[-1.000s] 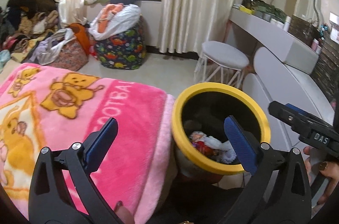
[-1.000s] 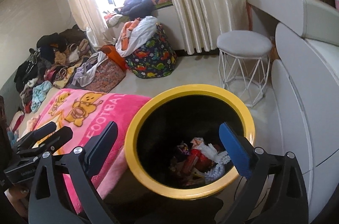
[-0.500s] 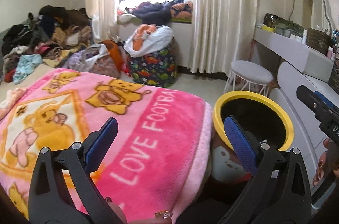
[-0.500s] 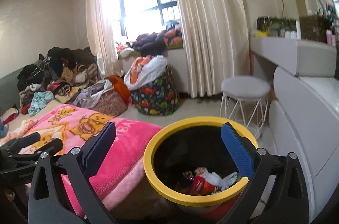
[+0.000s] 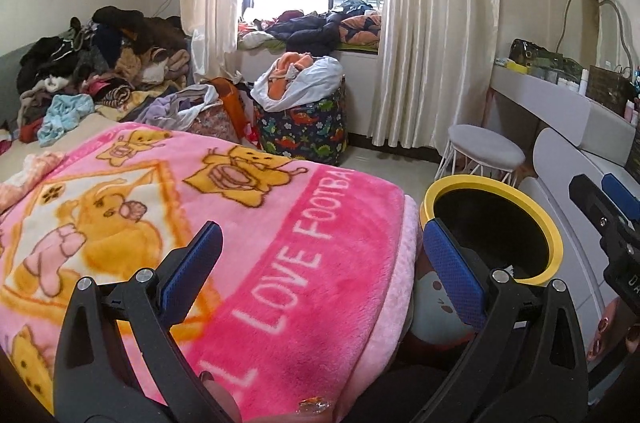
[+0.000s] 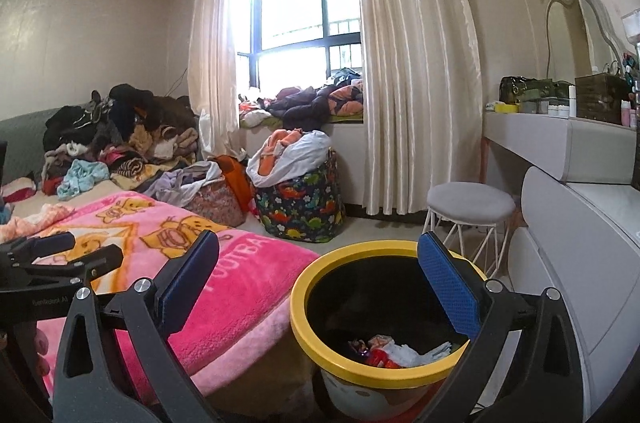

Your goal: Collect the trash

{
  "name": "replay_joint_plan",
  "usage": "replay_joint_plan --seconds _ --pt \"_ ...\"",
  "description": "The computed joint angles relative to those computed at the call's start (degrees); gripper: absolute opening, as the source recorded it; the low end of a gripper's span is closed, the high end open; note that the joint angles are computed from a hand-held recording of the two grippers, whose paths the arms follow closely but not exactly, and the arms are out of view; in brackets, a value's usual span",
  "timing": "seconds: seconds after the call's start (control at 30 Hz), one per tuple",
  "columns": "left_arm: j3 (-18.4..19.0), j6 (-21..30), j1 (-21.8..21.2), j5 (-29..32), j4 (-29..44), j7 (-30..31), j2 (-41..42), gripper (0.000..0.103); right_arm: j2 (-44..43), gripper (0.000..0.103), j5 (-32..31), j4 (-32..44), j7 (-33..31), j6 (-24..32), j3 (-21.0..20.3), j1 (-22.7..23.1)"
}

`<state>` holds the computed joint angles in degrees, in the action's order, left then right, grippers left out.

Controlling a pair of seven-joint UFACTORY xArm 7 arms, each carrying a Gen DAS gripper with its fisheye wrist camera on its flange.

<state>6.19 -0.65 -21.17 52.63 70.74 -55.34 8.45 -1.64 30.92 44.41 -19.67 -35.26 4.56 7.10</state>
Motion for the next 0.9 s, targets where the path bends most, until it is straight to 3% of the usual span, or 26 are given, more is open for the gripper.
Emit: replay_joint_plan --seconds 0.43,0.9 --pt "-0.1 0.3 -0.1 1.3 0.4 -1.3 0.1 0.092 0.6 0.097 2.9 0.7 -2.0 0.4 0.2 0.8" --pt "0.0 0.7 -0.5 2.2 1.7 -1.3 0.5 0.092 0.4 0.097 2.1 -0.1 -0.9 -0.1 -0.1 0.4"
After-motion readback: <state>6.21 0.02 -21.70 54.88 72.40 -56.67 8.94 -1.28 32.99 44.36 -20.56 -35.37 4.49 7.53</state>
